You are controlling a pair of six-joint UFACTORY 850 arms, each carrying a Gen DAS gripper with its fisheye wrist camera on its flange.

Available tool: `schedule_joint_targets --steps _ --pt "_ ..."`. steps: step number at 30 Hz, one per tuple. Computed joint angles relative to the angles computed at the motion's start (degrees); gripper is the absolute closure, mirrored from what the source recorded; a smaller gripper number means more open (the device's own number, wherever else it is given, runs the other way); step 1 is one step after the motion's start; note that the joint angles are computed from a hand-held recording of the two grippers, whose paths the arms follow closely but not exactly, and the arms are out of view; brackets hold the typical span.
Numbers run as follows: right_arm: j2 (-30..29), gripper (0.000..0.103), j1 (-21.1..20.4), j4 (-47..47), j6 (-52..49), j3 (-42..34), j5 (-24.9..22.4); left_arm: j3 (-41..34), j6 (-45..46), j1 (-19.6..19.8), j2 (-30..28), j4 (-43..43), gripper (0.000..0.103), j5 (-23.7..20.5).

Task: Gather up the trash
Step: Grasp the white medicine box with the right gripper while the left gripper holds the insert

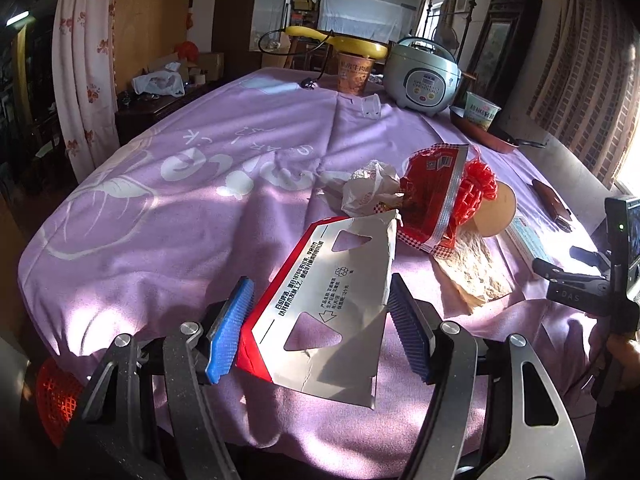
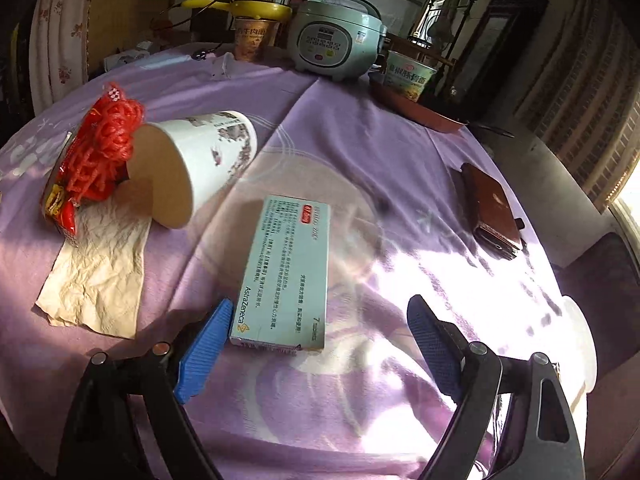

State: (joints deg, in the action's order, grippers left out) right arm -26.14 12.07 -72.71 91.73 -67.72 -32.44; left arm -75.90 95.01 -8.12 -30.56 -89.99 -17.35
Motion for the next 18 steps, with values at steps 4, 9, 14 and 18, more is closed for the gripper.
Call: schedule_joint_targets --steps 4,9,14,18 --pt "3.27 0.017 -2.01 -9.71 12.02 4.21 9.49 -0.2 -0.56 0.06 -0.15 0.2 0.036 0.21" --pt "0.61 0.018 -1.09 -5.72 4.95 0.61 8.45 0.22 -0.25 -0.47 0.18 0.38 0.036 1.56" --pt "-1.23 0.018 -1.82 4.12 -6.22 -2.0 9.16 -0.08 -1.41 -0.45 -0.19 1.34 0.036 1.55" --pt "-2.16 0.058 -2.28 8.41 -10.84 -2.99 9.98 -0.85 -5.18 -0.24 -0.97 4.53 0.036 1.35"
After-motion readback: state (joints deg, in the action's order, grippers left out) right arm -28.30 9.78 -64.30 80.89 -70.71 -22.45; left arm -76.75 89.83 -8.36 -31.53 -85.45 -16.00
